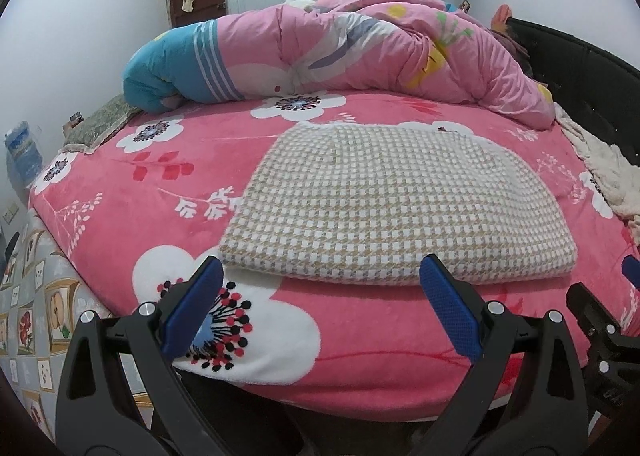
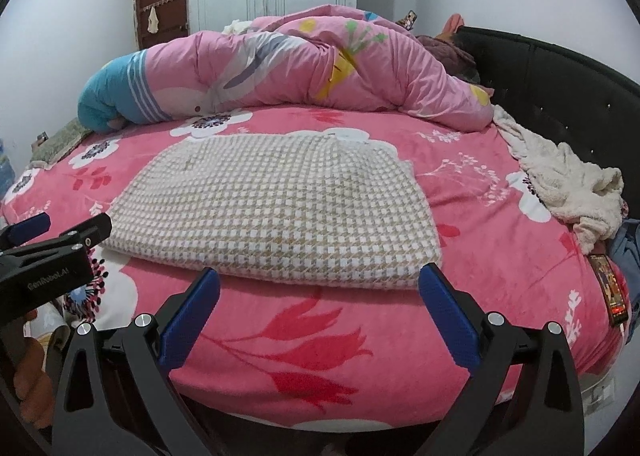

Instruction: Fold large clothes

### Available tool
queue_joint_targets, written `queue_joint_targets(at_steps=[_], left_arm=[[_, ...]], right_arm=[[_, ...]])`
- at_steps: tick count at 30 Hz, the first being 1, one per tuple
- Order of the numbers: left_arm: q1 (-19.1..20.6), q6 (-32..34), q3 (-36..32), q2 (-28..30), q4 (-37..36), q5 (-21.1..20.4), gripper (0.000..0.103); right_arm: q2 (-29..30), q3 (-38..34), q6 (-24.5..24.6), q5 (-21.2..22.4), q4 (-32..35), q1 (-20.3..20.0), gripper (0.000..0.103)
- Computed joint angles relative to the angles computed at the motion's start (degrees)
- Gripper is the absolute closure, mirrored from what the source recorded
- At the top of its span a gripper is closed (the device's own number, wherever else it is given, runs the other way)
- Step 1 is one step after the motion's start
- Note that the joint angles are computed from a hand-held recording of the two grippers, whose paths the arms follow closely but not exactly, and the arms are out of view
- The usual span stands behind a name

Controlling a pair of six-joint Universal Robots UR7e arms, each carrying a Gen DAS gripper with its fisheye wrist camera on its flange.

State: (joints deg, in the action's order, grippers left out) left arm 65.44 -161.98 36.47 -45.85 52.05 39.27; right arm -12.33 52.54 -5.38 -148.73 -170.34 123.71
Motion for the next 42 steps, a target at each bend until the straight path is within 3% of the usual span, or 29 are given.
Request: queue_joint_targets(at_steps=[13,42], left_arm=[[-0.30,-2.39,-1.56,1.68,3.44,-0.02,0.008],[0.15,-3.35,-3.72,3.20,6.60,1.08,0.008]], right_arm=[[-0.60,0.73,3.17,-0.71,2.71,-0.31,0.006],[-0.38,0.29,3.50,-0.99,4.33,-0.32,0.006]])
